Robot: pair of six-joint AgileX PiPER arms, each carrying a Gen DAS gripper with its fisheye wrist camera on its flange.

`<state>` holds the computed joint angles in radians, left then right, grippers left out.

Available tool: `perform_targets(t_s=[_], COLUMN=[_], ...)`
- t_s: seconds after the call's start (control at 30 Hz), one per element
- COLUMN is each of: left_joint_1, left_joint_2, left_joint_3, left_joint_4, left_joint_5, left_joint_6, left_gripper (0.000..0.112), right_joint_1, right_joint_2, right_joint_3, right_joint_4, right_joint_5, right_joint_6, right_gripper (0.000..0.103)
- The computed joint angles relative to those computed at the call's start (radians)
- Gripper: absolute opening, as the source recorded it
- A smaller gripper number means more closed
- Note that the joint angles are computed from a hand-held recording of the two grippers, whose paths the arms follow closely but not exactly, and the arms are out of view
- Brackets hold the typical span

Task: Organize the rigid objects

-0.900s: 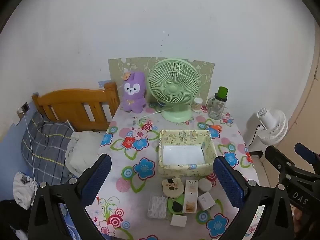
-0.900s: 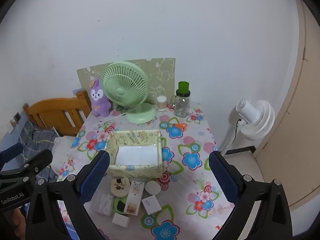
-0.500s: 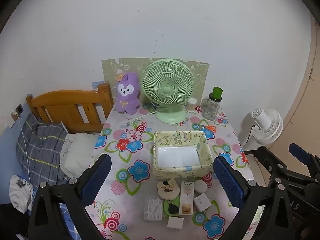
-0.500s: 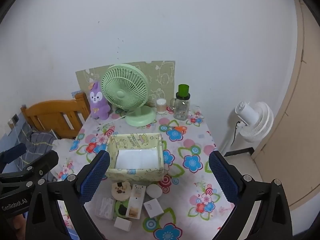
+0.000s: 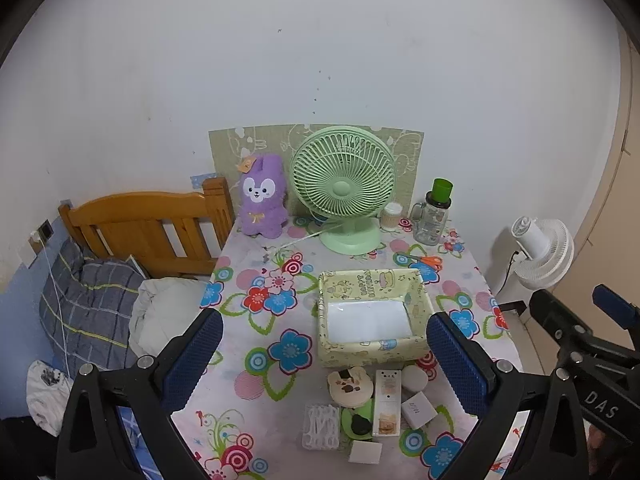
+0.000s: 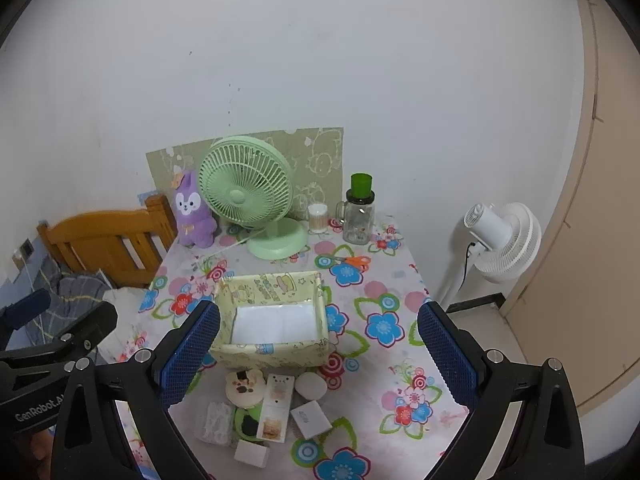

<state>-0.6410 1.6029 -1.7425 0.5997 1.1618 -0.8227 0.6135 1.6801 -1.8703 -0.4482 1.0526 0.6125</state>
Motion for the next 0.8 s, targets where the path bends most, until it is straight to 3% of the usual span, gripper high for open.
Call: perform_targets(t_s=[0.8], left_joint_1=[0.013], left_joint_2=[0.021], left_joint_3=[-0.035], left_joint_4=[0.002], left_joint_5=[-0.006], left_joint_6=[0.036], left_gripper=[0.103], right_joint_1=[0.013], right_joint_2=[0.015], right_joint_3=[-0.031], right_joint_4=[-0.025], right_joint_5=[0.006], right_joint_6=[0.034], right_gripper=[0.101])
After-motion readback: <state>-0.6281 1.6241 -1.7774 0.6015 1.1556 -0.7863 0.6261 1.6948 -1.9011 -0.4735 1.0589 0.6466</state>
